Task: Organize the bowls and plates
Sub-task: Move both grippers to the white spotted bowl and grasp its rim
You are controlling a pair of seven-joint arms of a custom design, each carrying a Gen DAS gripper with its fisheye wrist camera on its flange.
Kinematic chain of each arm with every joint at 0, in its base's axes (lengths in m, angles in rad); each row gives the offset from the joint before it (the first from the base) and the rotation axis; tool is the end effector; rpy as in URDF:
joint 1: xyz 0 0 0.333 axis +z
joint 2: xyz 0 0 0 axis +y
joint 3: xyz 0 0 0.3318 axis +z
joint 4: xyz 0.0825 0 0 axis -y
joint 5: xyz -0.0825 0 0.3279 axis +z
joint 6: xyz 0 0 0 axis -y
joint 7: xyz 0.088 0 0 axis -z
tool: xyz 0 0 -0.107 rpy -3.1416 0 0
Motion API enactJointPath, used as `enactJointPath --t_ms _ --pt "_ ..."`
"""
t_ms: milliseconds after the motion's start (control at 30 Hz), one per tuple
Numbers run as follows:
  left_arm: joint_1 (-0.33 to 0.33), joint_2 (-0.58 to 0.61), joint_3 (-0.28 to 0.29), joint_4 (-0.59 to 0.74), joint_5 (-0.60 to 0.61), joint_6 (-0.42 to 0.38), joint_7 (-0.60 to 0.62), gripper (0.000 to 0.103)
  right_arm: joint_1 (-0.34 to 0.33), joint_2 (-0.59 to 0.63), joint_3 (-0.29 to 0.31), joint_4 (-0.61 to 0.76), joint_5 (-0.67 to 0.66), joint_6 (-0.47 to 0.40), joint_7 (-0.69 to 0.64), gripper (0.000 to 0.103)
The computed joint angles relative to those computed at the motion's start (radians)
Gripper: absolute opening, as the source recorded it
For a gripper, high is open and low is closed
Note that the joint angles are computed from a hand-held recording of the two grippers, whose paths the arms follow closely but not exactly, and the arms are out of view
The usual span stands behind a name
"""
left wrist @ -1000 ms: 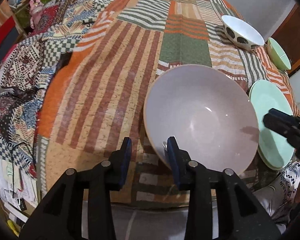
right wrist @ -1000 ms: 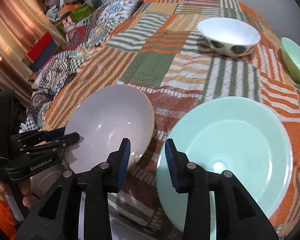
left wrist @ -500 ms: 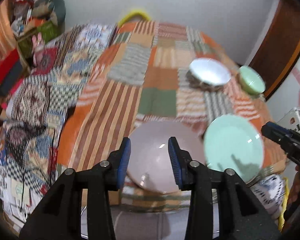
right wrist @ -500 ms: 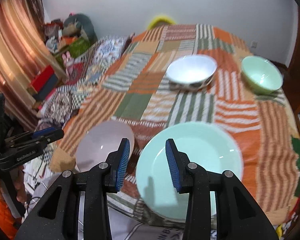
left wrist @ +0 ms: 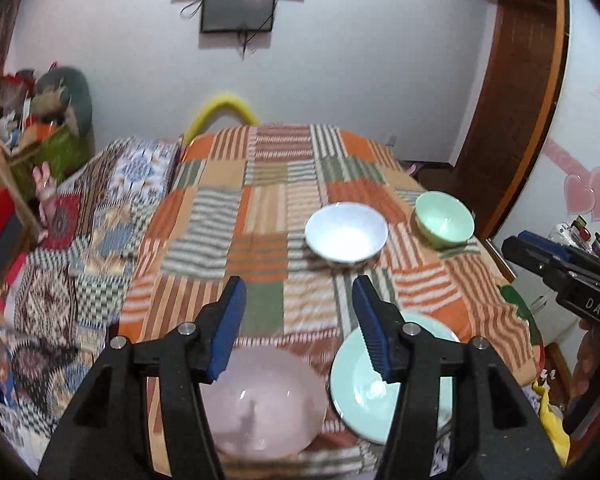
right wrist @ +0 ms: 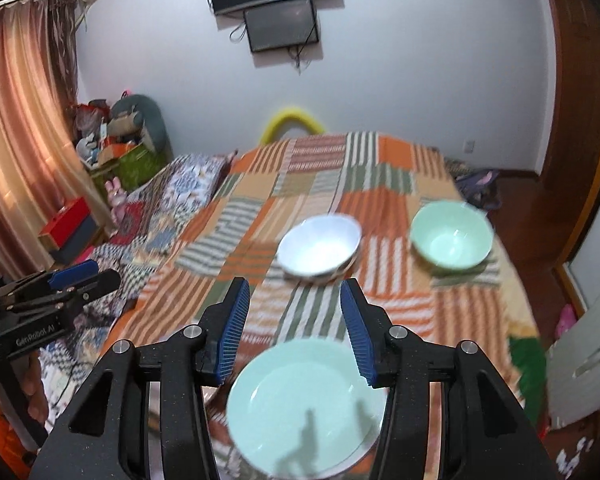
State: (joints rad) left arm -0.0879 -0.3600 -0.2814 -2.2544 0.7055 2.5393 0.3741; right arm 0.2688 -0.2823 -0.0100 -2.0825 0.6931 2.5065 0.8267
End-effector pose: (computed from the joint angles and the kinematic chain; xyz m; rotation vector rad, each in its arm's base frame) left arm 0.3963 -0.1822 0.6035 -1.9461 1.3684 -0.7289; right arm 0.4469 0.1127 0.6545 -1.9987 1.0738 -0.3299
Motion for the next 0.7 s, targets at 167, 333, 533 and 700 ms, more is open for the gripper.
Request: enactJointPath --t_ms 167,333,533,700 --pt "0.010 0.090 0.016 0.095 0.017 0.035 0.026 0.057 -0.001 0.060 0.004 0.070 -0.006 0.045 -0.009 0.044" --pt "0.013 0.176 0.034 0.184 0.047 0.032 0.045 0.057 -0.011 0.134 0.008 0.149 -0.005 0.039 0.011 0.044" --pt "0.015 0.254 0.090 0.225 -0.009 0.098 0.095 0.058 -0.030 0.223 0.025 0.228 -0.025 0.023 0.044 0.044" --pt "0.034 0.331 0.134 0.234 -0.095 0.181 0.159 0.058 -0.039 0.281 0.041 0.259 -0.047 0.021 0.067 0.044"
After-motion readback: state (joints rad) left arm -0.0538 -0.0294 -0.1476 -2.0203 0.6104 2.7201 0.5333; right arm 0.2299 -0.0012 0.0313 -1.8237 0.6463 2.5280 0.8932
